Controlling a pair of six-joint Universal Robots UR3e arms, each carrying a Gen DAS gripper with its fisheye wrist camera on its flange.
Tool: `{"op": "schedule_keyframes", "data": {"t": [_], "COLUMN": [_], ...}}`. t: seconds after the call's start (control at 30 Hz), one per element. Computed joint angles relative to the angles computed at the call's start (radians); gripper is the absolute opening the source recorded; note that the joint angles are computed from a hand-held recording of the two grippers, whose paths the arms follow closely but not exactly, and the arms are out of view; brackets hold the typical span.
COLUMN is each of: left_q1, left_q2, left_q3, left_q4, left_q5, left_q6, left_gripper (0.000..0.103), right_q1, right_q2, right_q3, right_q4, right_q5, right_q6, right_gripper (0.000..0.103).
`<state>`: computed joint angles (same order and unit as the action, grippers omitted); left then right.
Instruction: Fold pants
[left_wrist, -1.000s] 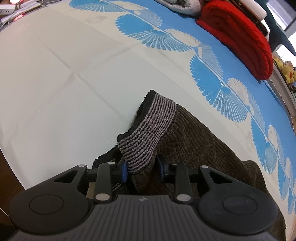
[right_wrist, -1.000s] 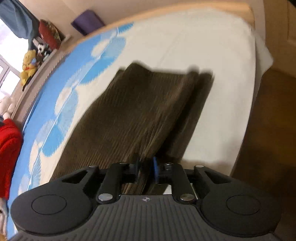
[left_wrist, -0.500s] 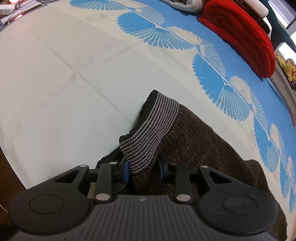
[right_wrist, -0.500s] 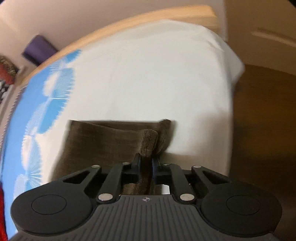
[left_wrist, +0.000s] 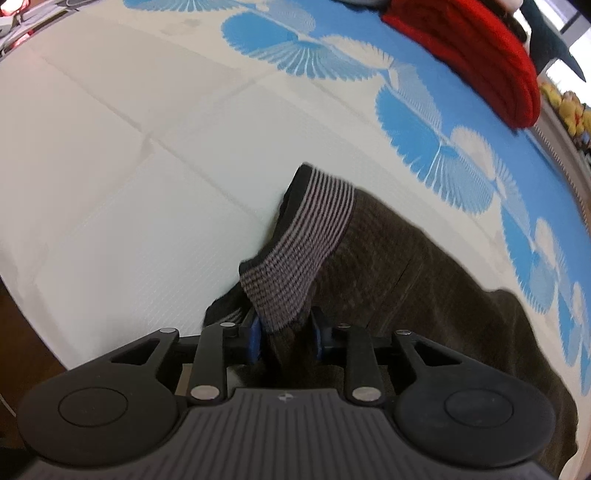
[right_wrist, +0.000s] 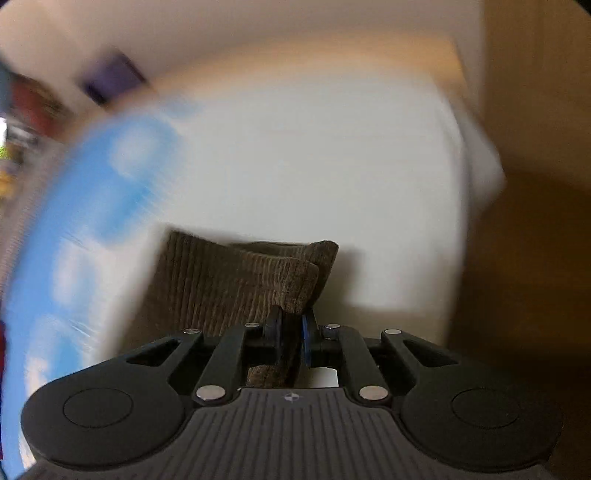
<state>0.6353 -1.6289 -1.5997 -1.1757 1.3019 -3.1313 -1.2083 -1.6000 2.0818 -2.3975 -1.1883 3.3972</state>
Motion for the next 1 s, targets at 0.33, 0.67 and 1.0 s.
{"op": "schedule_keyframes", "data": {"t": [0.33, 0.67, 1.0], "left_q1": [0.016, -0.087, -0.318], "left_q2": [0.022, 0.099, 0.044], "left_q3": [0.082, 0.066, 0.044], "left_q4": [-0.134, 0.044, -0.002], "left_q5": [0.012, 0.073, -0.038], "left_q6": [0.013, 0.049, 0.297], "left_gripper": [0.026, 0.027, 0.027], "right_q1": [0.092, 0.175, 0.308], "right_q2": [-0.055, 0.275, 0.551], "right_q3": [-0.035, -0.24, -0.582], "right_q4": [-0.174, -0.416, -0.215], "right_q5": [-0.256, 0.1, 0.034], "right_q6": [0.083, -0.069, -0.105], "right_gripper": [0.016, 0.047, 0.052]}}
